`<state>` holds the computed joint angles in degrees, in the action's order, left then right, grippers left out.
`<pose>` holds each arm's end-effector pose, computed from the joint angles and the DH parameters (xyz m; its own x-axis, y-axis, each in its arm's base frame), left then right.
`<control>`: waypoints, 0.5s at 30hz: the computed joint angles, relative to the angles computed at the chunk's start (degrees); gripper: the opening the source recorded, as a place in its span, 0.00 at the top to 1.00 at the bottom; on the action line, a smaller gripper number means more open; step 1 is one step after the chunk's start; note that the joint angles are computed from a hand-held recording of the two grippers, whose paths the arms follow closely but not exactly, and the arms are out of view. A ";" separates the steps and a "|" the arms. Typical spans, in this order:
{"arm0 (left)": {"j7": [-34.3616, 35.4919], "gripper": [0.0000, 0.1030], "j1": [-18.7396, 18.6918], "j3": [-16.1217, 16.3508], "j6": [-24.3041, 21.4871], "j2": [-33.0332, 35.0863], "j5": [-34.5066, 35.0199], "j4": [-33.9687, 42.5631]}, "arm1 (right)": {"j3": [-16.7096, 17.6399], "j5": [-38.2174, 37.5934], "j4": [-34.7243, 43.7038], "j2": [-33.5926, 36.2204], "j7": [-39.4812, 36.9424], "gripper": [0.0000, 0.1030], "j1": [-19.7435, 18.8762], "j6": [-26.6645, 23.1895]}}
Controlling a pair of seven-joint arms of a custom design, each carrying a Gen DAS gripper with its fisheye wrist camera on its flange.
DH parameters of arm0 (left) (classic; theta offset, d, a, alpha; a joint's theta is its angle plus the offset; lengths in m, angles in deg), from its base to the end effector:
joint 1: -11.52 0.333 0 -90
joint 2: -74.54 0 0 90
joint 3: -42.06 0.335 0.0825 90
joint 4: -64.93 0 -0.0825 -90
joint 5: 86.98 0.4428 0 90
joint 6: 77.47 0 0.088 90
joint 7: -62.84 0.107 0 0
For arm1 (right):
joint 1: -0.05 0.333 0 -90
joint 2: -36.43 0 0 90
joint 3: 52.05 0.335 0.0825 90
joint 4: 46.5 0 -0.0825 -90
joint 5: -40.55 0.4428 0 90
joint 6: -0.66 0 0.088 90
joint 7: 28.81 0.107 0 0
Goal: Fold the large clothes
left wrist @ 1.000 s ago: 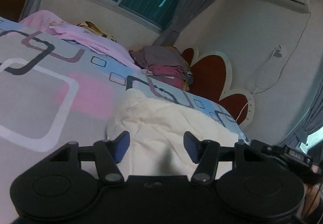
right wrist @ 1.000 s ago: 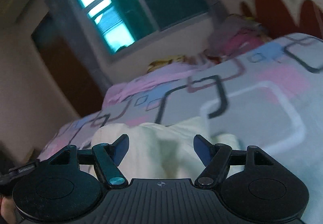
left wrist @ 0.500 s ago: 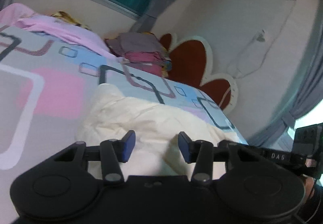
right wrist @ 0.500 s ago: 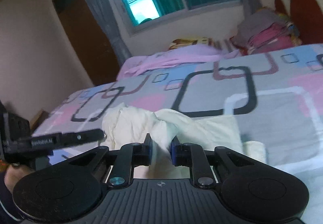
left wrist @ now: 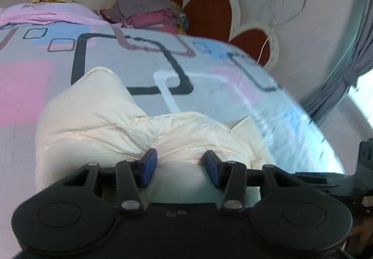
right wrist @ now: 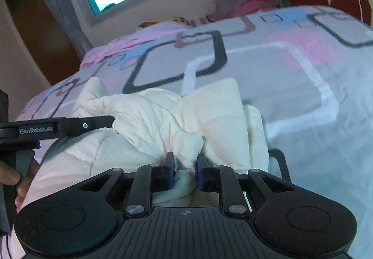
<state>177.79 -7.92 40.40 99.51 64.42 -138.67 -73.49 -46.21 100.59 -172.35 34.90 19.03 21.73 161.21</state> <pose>0.5270 -0.1345 0.4388 -0.0775 -0.9287 0.3626 -0.7113 -0.2034 -0.6729 0.5568 0.2441 0.4347 0.4254 -0.8153 -0.3929 -0.7703 -0.0984 -0.6300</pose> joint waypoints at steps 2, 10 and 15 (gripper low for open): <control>-3.73 0.57 2.04 -1.57 -0.54 -0.10 4.34 -0.56 | -0.08 -0.19 0.44 0.50 0.83 0.83 -0.18 -0.69; -21.05 0.52 9.80 -8.29 1.68 -6.61 21.89 -6.08 | -0.49 -8.20 1.32 -2.66 7.42 0.82 -0.42 1.54; -28.90 0.49 16.84 -12.92 4.95 -10.25 27.86 -8.92 | 0.67 -19.75 6.09 -0.87 17.15 0.82 0.62 3.45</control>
<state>148.89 8.93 27.48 104.46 54.17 -110.81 -82.41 -45.54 80.84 -166.25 34.03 36.17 22.35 164.66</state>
